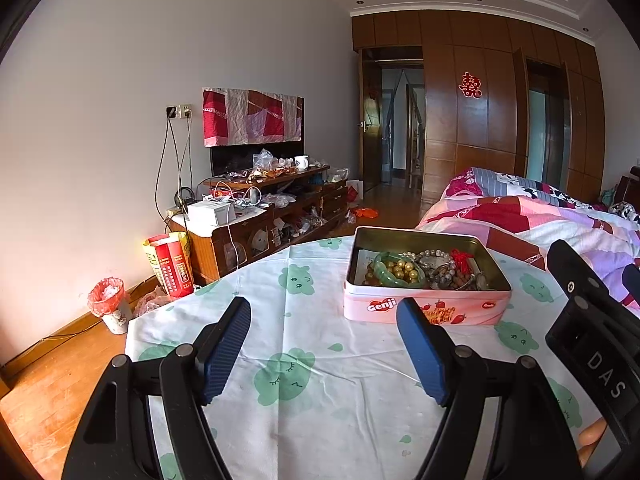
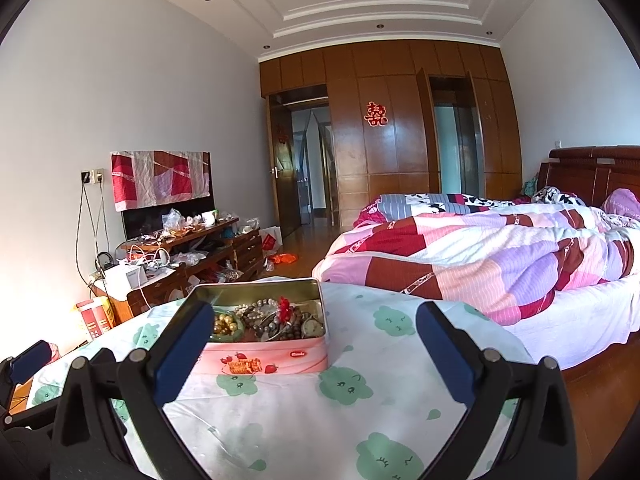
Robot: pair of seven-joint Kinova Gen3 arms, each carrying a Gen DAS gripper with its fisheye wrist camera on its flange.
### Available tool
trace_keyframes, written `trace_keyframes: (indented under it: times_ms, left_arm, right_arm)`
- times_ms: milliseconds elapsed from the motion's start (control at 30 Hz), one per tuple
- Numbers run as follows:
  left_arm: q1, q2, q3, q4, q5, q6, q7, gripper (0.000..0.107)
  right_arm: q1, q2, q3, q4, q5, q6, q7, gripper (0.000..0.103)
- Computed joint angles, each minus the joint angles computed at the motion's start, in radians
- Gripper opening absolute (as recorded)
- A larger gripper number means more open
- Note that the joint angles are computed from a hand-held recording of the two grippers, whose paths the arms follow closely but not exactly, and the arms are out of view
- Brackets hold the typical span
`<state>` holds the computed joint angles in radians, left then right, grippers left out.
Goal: Organize jewelry
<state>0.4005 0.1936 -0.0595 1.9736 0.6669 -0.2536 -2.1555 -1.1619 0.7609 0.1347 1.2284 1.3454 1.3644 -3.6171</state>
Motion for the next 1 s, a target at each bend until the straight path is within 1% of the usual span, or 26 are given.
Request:
trace_keyframes:
  times_ms: [1000]
  left_arm:
    - [-0.008,-0.005,0.002,0.007,-0.009,-0.001,0.015,0.077]
  right_arm:
    - [0.0,0.0,-0.001,0.001,0.001,0.001,-0.001,0.103]
